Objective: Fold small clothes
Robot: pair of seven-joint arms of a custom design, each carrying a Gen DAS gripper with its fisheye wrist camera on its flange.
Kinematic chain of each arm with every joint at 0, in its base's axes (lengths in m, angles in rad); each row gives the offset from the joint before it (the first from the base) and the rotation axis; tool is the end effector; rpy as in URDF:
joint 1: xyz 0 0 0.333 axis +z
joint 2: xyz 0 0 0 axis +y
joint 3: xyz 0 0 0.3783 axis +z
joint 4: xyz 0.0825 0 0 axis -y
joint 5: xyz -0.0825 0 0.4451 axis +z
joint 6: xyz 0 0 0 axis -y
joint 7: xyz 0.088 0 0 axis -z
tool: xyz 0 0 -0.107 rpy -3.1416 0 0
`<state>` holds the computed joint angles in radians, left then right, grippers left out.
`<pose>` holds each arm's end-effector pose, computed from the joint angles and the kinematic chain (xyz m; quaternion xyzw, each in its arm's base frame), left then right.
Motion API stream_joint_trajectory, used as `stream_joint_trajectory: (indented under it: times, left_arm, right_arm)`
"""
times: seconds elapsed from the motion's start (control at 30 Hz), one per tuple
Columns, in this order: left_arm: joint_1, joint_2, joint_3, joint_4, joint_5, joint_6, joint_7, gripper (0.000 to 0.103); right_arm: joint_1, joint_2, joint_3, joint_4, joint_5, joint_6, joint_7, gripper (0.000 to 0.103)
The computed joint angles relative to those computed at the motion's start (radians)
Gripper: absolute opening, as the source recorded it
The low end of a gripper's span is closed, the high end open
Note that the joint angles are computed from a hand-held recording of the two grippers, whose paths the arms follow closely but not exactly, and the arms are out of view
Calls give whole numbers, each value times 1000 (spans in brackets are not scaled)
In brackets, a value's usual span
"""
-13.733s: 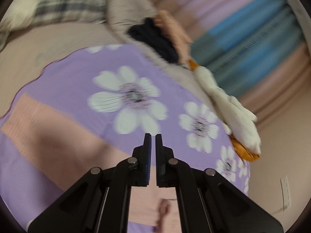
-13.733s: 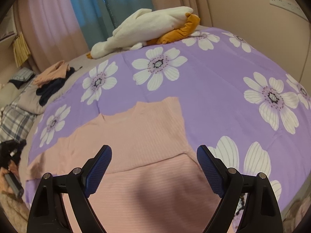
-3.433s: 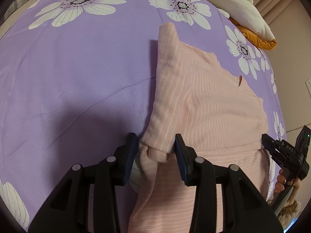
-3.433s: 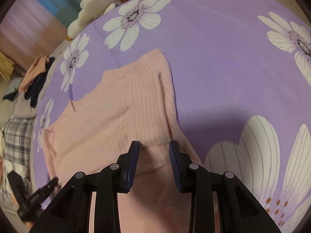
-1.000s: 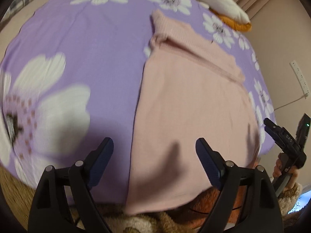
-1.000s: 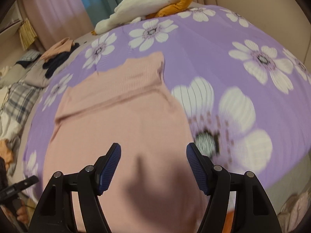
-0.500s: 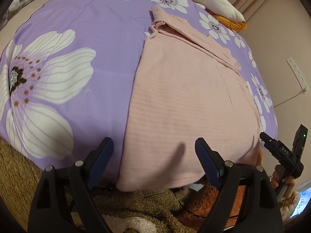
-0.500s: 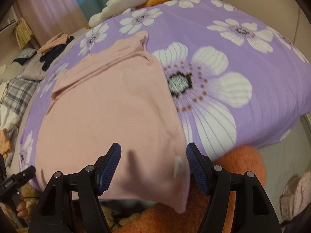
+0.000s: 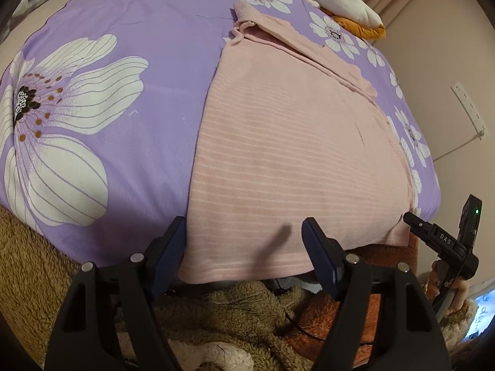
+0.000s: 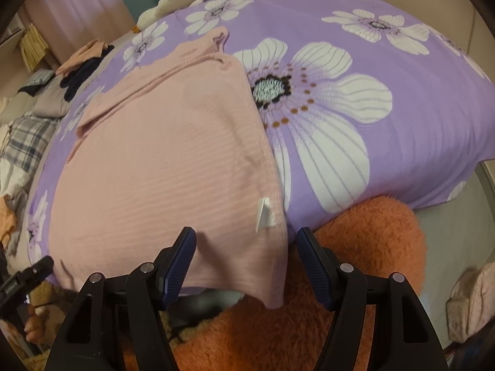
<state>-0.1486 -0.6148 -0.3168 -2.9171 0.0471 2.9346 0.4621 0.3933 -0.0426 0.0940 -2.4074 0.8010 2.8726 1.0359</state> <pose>0.3341 -0.1637 0.4087 -0.8400 0.4439 -0.2938 0.1052 0.5083 0.2237 0.3922 -0.7670 0.5663 -0.0347 0.2996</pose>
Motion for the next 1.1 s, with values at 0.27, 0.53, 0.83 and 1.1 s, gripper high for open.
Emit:
stream_joint_trajectory:
  times: [0.27,0.53,0.83,1.1]
  left_arm:
    - [-50,12,49,-13,-44,9,56,48]
    - [-65,-4,54,-24,-67,42,63,7]
    - [-94,-18,107,-6,-120,151,129,7]
    - [22,-17,62,56,-72,122,156,6]
  right_arm:
    - [-3,8,4,18,17,-83,-63,38]
    - [20,-36,-1,1,22,-77,-129,12]
    - [46,-62,-31,58,256,-152,-341,11]
    - [9,-23,-26,163,431,-228,-442,11]
